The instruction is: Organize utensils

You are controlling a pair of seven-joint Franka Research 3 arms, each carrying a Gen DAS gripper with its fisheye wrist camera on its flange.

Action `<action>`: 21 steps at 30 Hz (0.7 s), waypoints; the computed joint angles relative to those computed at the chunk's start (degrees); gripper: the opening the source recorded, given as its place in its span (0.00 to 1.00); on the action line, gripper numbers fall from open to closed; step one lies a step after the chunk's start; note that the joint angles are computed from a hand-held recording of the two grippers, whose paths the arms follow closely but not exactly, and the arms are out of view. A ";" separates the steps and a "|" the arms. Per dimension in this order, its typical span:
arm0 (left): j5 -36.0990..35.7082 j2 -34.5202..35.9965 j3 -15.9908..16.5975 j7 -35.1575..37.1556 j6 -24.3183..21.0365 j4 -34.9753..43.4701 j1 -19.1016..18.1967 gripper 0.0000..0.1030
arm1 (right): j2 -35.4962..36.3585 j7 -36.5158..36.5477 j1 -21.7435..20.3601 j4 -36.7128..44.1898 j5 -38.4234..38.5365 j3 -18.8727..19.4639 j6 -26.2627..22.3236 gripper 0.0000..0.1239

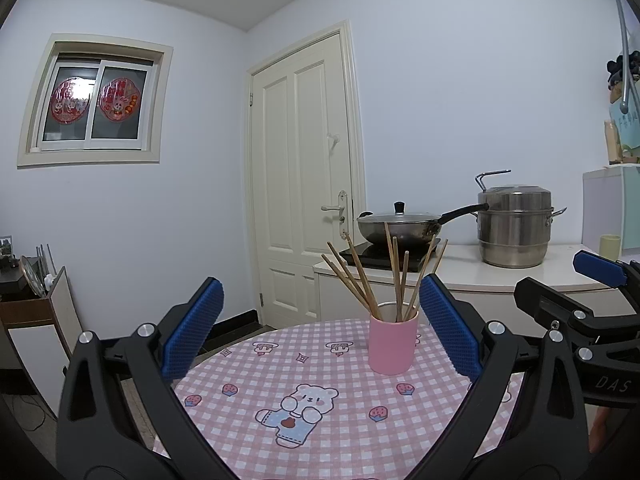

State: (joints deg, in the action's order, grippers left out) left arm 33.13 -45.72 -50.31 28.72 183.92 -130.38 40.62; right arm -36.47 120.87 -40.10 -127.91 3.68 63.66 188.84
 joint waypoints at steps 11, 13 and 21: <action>0.16 0.32 0.05 0.18 -0.39 0.13 -0.26 0.94 | 0.51 0.15 0.23 0.11 -0.39 -0.23 -0.38 0.76; 0.25 0.49 0.11 0.23 -0.49 0.17 -0.38 0.94 | 0.54 0.21 0.23 0.11 -0.44 -0.23 -0.43 0.76; 0.60 0.78 0.01 0.07 -0.68 0.34 -0.25 0.94 | 0.56 0.46 -0.02 0.10 -0.55 0.04 -0.48 0.76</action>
